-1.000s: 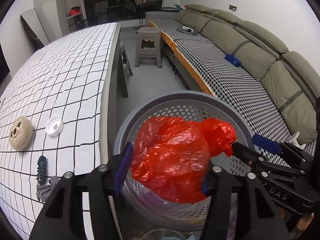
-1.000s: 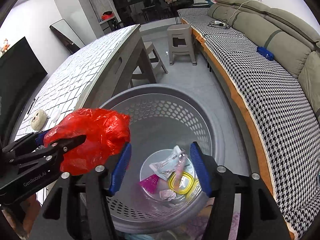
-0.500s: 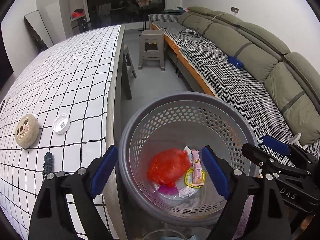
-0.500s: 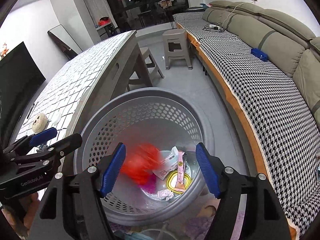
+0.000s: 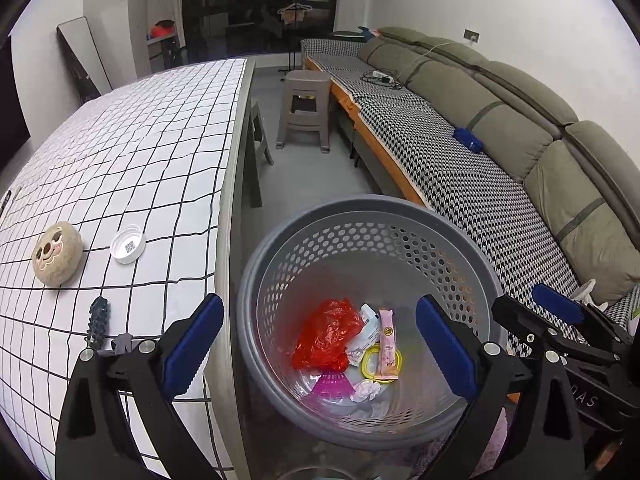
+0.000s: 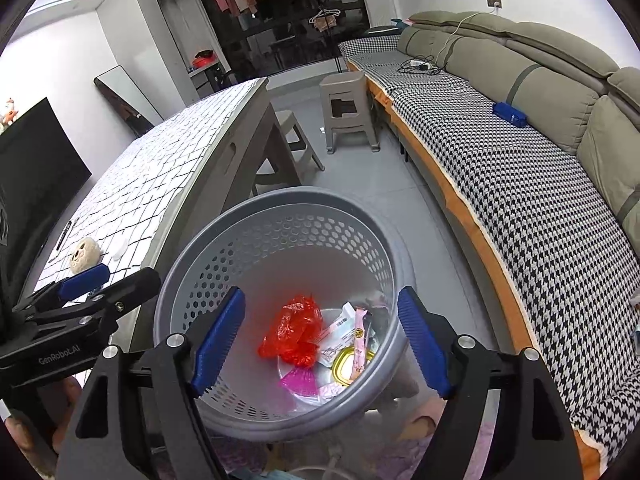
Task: Collect trash
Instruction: 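Withdraw both grippers from the basket toward the grey clip on the table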
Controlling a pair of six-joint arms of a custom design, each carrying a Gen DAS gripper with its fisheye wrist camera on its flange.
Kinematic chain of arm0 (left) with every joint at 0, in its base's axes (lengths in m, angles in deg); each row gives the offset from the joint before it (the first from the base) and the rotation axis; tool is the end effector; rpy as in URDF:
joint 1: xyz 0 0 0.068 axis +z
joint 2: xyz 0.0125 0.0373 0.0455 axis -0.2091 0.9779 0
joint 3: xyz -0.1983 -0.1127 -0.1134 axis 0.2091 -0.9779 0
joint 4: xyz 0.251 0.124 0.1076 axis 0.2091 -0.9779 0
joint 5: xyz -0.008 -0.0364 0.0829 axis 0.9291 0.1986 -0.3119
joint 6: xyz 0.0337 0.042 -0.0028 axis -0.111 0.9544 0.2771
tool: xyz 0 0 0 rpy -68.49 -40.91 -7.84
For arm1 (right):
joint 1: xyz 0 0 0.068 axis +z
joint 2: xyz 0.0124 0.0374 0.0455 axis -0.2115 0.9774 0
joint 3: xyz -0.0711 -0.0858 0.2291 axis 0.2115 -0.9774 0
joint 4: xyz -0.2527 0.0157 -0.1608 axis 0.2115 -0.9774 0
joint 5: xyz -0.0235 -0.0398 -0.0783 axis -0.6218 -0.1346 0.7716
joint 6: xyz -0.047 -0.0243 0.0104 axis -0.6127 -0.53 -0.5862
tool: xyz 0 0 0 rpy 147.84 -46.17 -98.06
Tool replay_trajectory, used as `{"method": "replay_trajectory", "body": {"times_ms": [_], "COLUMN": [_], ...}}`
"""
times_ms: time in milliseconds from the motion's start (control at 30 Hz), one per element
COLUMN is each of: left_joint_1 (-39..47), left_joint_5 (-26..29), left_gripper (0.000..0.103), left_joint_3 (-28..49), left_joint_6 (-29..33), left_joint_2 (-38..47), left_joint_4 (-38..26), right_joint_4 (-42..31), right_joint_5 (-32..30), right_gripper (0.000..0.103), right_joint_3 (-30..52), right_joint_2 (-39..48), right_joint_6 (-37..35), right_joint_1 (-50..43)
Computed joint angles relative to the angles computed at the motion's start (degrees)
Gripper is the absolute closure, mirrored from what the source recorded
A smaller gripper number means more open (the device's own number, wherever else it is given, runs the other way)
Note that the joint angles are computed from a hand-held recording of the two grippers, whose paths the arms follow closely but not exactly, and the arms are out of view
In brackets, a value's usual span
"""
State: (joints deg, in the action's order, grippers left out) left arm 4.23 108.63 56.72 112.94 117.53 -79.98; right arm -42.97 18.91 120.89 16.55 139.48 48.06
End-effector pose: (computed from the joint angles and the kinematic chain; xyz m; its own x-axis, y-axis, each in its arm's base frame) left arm 0.2776 0.0596 0.0783 -0.5850 0.4877 -0.6481 0.6790 0.7315 -0.0625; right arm 0.1378 0.1935 0.0630 -0.5439 0.5466 -0.6367 0.5329 0.8111 0.2411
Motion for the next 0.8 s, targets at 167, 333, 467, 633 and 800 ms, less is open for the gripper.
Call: {"method": "replay_trajectory", "body": {"times_ms": [167,333,467,633,800], "left_joint_1": [1.6,4.1,6.2,9.7,13.5], "left_joint_5": [1.4,3.1,3.9,5.7,7.7], "left_gripper": [0.007,0.007,0.007,0.007,0.007], "left_joint_3": [-0.2,0.4,1.0,3.0,6.6], "left_joint_6": [1.2,3.3,4.8,6.4,7.8], "left_joint_2": [-1.4,-1.8,-1.9,-1.0,1.5], "left_joint_4": [-1.8,-3.9,-5.1,-6.6,-8.5], "right_joint_4": [-4.9,-12.5,-14.5,-11.8,-10.8], "right_joint_5": [1.5,4.0,6.0,6.8,6.9], "right_gripper": [0.028,0.025,0.022,0.022,0.020], "right_joint_3": [2.9,8.5,11.0,11.3,13.0], "right_joint_2": [1.6,5.9,7.6,7.0,7.6], "right_joint_6": [3.4,7.7,9.0,6.2,4.2], "right_joint_1": [2.1,4.6,6.0,5.8,5.0]}}
